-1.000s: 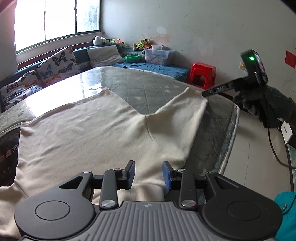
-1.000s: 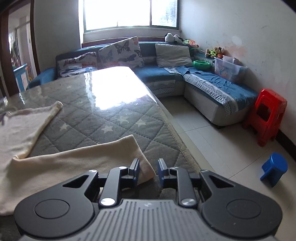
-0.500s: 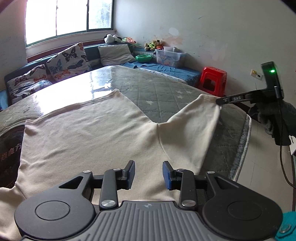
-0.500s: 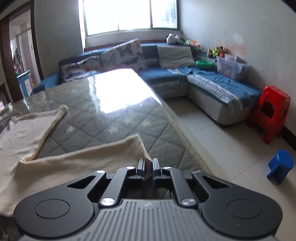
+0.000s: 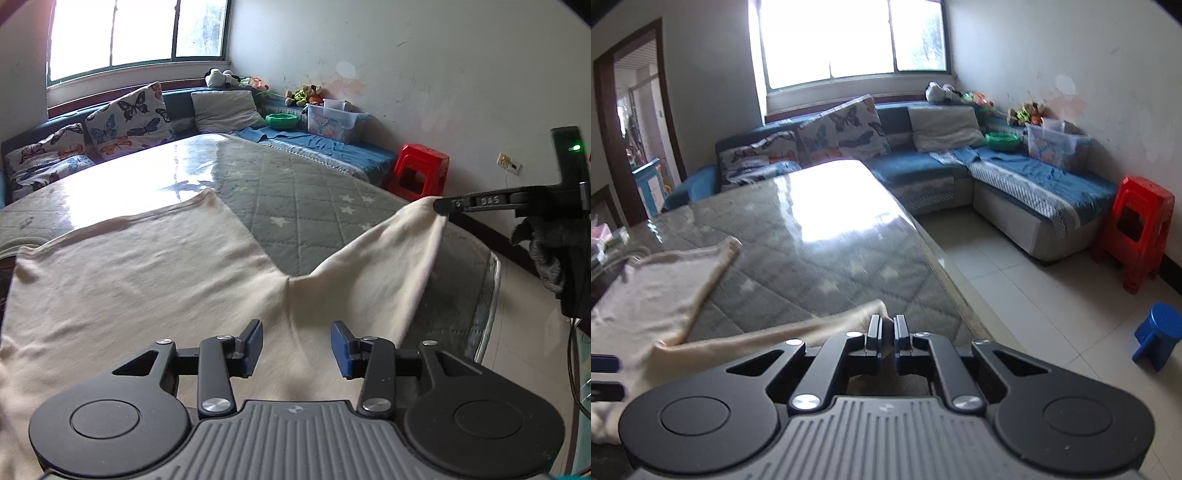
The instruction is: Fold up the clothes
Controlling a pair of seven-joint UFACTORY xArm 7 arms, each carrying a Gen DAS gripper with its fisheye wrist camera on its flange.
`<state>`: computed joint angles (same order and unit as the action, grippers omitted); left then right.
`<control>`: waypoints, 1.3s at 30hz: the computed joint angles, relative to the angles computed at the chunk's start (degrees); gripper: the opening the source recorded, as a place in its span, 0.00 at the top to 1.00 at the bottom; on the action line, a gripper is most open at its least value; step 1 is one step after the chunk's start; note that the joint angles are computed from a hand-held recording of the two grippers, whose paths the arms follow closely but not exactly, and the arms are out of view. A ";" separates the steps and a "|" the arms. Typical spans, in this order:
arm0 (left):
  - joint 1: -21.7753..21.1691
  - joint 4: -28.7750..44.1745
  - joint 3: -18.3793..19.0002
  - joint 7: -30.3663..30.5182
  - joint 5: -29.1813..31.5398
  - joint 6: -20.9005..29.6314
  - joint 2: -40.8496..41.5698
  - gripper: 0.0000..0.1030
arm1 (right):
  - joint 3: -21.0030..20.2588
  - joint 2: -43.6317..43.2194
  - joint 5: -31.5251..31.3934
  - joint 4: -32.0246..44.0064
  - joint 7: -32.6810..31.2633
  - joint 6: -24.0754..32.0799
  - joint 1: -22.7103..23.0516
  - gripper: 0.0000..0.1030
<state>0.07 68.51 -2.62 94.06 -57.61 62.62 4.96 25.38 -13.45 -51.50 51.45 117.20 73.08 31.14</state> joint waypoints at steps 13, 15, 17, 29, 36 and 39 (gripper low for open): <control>-0.78 6.39 -2.54 -9.34 -0.14 5.93 6.99 0.46 | 1.43 4.50 -9.93 12.37 -9.42 5.25 1.78 0.96; 0.00 6.93 -2.73 -10.20 -0.39 7.41 7.34 0.43 | 1.21 5.62 -10.99 14.16 -10.51 6.43 2.67 0.96; 1.27 6.96 -2.39 -9.60 -0.58 9.47 6.75 0.43 | 0.80 6.51 -11.64 15.64 -11.39 7.43 3.61 0.96; 9.55 9.61 2.38 -7.77 -1.93 12.26 6.55 0.42 | -3.19 14.97 -20.01 27.56 -21.37 -0.91 6.99 0.96; 14.18 12.53 3.22 -10.62 -2.86 9.49 8.99 0.42 | -8.59 31.14 -20.89 45.66 -36.15 -16.31 9.39 0.96; 15.69 13.37 3.11 -11.74 -3.00 8.68 9.96 0.42 | -9.67 39.70 -17.97 55.33 -43.05 -21.67 10.07 0.96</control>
